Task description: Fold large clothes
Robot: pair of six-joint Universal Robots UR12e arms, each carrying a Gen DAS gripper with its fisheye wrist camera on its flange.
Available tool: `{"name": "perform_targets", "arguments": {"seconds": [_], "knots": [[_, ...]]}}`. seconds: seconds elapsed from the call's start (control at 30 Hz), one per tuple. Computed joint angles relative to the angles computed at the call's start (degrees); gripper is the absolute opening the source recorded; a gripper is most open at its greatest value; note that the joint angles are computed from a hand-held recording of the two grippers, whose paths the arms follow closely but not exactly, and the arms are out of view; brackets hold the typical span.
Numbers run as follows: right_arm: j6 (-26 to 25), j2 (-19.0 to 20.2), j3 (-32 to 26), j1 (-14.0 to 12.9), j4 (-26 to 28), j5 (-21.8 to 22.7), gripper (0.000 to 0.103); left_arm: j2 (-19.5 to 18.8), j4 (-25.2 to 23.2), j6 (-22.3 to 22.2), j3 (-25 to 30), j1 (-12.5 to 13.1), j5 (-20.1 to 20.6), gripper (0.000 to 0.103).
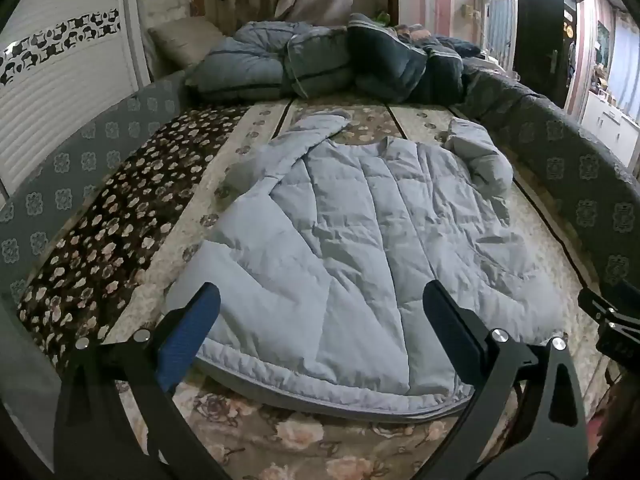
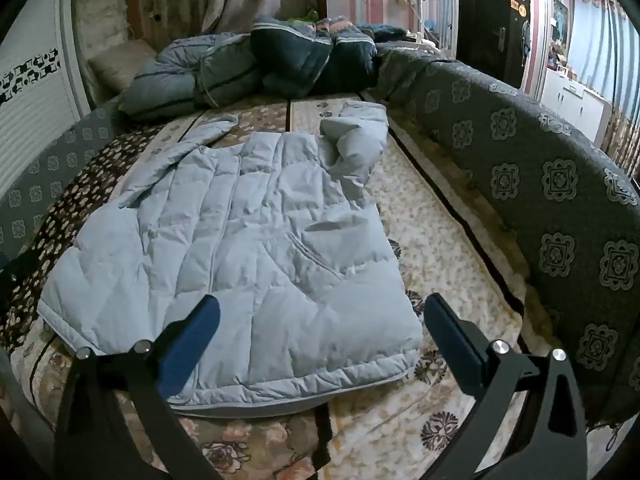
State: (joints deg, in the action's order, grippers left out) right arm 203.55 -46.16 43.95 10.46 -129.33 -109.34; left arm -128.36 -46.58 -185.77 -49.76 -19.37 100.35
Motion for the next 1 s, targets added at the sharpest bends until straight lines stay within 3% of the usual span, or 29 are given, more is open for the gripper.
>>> {"name": "perform_targets", "arguments": {"seconds": [1.0], "knots": [[-1.0,-0.2,0.8,0.2,-1.2,-0.3,0.101,0.7,-0.5,-0.6,-1.3,0.2,0.4,0.100]]}}
